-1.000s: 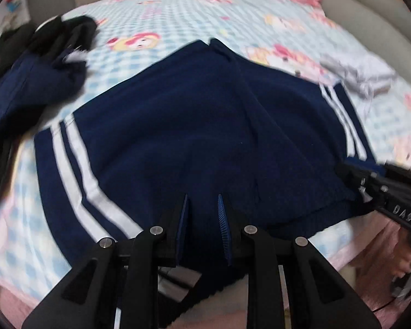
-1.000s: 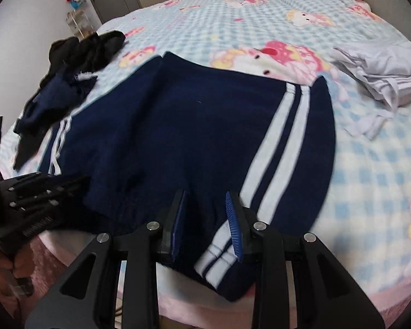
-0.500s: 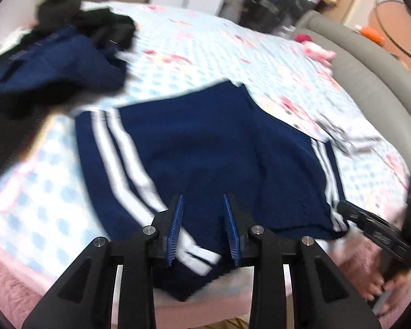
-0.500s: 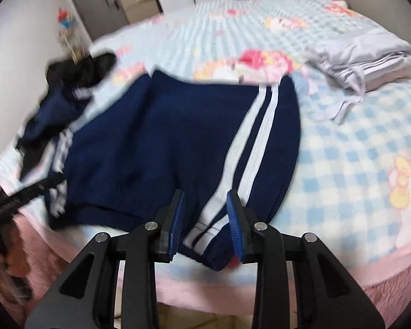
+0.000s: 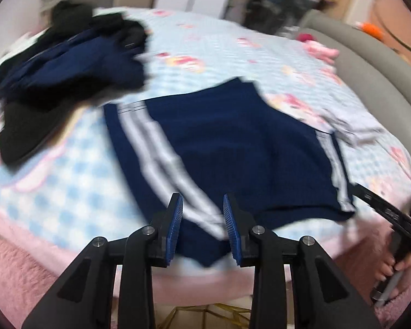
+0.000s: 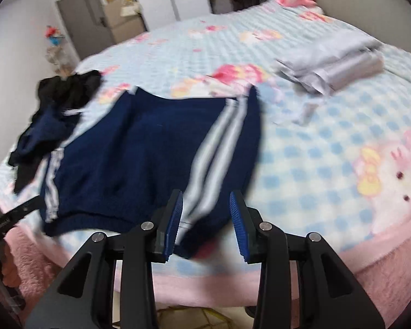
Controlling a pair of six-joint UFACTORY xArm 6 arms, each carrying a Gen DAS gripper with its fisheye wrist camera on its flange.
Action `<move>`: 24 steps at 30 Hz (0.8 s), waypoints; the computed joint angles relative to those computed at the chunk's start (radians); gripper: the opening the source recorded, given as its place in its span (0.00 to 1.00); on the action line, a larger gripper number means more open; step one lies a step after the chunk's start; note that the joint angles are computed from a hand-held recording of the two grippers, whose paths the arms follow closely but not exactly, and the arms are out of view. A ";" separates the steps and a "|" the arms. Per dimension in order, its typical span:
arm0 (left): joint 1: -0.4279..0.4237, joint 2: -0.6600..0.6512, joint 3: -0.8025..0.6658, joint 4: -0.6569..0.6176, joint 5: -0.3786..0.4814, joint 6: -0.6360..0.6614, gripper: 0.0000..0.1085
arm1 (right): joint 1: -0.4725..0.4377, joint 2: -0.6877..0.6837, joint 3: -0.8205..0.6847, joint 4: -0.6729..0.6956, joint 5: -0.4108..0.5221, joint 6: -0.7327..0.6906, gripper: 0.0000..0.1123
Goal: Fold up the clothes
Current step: 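Smooth the pants flat by pulling the hems apart with both grippers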
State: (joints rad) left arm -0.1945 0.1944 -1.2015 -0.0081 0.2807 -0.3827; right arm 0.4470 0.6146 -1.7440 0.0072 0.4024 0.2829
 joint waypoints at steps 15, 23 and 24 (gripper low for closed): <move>-0.041 0.038 -0.053 0.135 0.138 -0.050 0.32 | 0.024 -0.007 0.014 0.072 0.025 -0.094 0.33; -0.095 0.106 -0.142 0.206 0.093 -0.080 0.33 | 0.085 0.067 -0.089 0.140 0.077 -0.272 0.43; -0.098 0.114 -0.142 0.174 0.086 -0.057 0.33 | 0.085 0.075 -0.100 0.129 0.090 -0.259 0.43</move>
